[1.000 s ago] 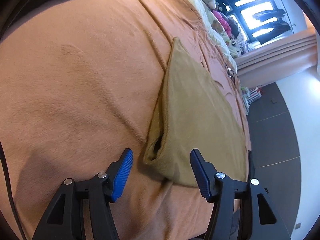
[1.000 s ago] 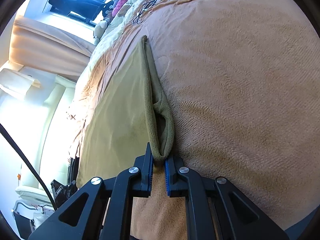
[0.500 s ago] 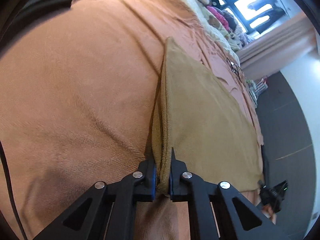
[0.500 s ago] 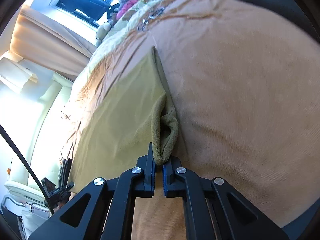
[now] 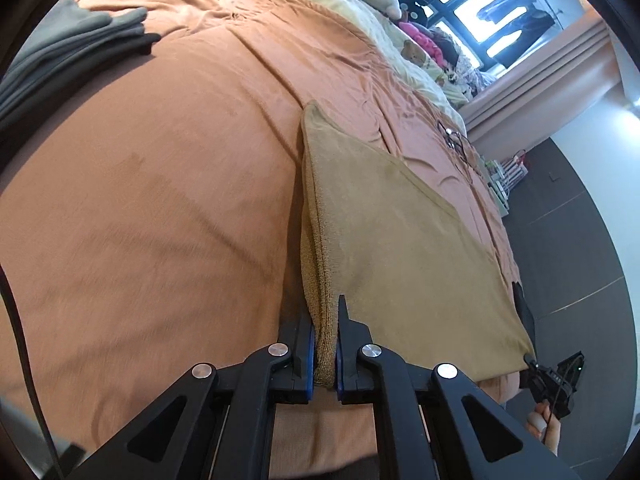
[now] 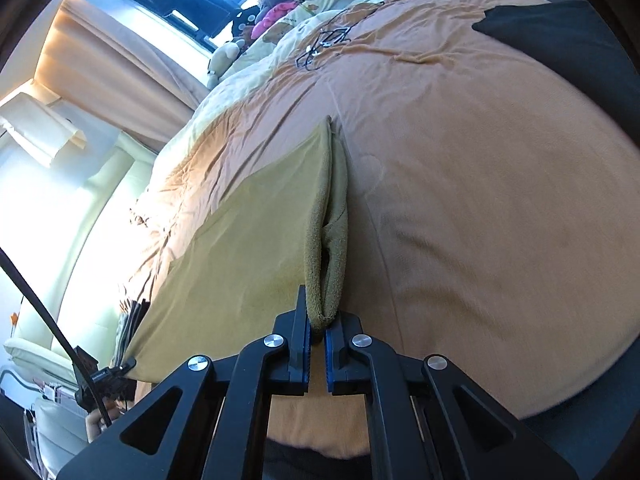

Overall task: Fold small clothes
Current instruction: 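Hold the side edge with both grippers and lift it to fold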

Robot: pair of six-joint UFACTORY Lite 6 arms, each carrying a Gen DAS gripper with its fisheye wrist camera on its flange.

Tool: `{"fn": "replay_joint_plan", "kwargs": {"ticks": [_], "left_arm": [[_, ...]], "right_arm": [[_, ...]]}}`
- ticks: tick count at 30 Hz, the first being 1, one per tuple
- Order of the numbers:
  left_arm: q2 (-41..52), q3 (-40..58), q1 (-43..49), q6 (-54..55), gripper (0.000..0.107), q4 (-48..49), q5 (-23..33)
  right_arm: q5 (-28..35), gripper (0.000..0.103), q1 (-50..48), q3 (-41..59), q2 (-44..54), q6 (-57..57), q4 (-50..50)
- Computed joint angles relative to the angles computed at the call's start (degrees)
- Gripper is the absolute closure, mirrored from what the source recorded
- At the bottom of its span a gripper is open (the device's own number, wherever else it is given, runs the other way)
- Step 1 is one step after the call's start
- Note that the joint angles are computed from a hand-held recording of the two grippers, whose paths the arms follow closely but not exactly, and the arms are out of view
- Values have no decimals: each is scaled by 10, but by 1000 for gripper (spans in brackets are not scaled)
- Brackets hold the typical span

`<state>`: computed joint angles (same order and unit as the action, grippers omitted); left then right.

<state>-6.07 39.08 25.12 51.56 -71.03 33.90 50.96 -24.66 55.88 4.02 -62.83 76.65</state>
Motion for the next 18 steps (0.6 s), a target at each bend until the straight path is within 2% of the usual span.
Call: {"fn": "replay_joint_plan", "kwargs": {"ticks": [6, 18], "left_arm": [[-80, -67, 9, -10, 100, 15, 11], [-134, -143, 30, 18, 100, -26, 23]], "right_arm": [[17, 101, -24, -37, -36, -7, -18], [12, 99, -29, -44, -68, 30, -67]]}}
